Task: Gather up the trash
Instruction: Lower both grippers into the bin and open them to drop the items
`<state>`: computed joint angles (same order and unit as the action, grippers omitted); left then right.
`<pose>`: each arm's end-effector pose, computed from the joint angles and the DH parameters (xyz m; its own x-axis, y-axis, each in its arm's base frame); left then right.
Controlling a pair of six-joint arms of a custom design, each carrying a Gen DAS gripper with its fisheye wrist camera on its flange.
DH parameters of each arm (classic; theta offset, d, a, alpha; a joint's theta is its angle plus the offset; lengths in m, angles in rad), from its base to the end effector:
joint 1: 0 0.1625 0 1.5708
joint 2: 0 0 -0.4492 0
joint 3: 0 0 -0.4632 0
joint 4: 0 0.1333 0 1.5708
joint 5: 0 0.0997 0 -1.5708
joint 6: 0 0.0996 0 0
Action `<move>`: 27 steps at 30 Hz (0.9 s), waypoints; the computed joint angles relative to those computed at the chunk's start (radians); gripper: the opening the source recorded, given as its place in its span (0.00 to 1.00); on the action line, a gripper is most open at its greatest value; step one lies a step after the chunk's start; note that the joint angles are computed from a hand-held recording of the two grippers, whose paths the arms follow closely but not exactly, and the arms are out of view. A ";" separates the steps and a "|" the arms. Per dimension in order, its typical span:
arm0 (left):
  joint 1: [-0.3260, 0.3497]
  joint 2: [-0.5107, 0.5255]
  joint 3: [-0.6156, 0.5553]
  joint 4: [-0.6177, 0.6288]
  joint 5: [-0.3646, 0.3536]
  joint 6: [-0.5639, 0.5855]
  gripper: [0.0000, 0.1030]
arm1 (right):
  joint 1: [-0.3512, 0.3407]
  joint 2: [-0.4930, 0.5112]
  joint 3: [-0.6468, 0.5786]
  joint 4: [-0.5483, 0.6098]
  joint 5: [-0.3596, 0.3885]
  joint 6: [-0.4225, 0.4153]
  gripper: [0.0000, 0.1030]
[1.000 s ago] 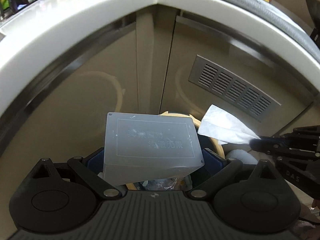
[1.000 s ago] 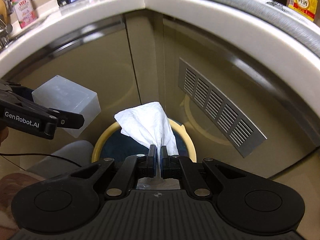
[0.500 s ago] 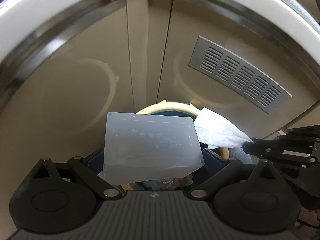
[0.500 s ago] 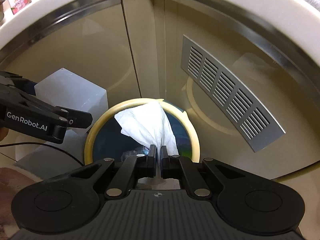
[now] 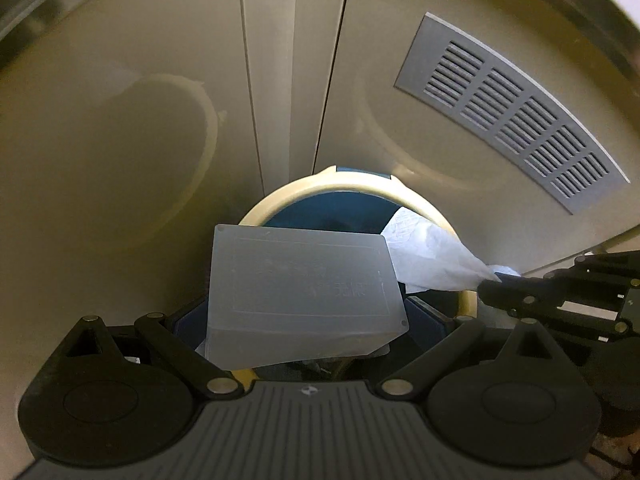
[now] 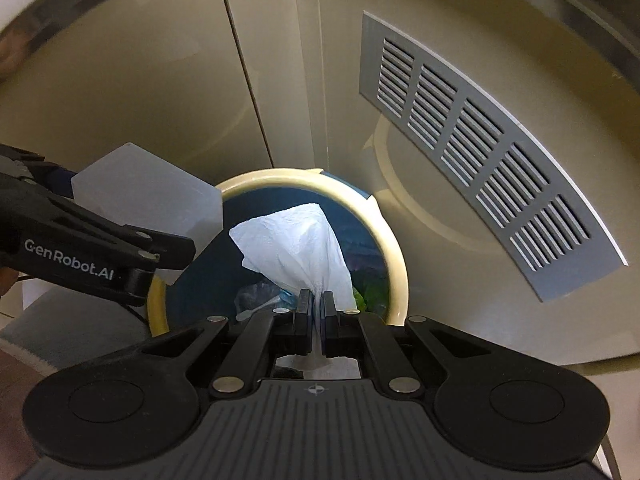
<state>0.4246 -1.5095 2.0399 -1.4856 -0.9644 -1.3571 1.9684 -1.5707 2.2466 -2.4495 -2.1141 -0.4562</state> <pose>-0.3420 -0.3632 0.2521 -0.7352 -0.1411 -0.6630 0.1200 0.9355 -0.3322 0.2598 -0.4074 0.2585 -0.5776 -0.6092 0.5433 -0.7059 0.7070 0.0423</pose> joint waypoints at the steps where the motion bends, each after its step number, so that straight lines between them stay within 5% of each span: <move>1: 0.008 0.004 0.000 -0.006 -0.003 0.006 0.97 | -0.003 0.007 0.000 -0.002 -0.001 0.001 0.04; 27: 0.149 0.082 0.021 -0.068 -0.059 0.099 0.97 | -0.072 0.187 -0.038 -0.056 -0.064 0.026 0.04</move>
<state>0.5738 -1.4275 2.0612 -1.5538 -1.0238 -1.2586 1.8965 -1.3840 2.2084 -2.5051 -2.1783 -0.4302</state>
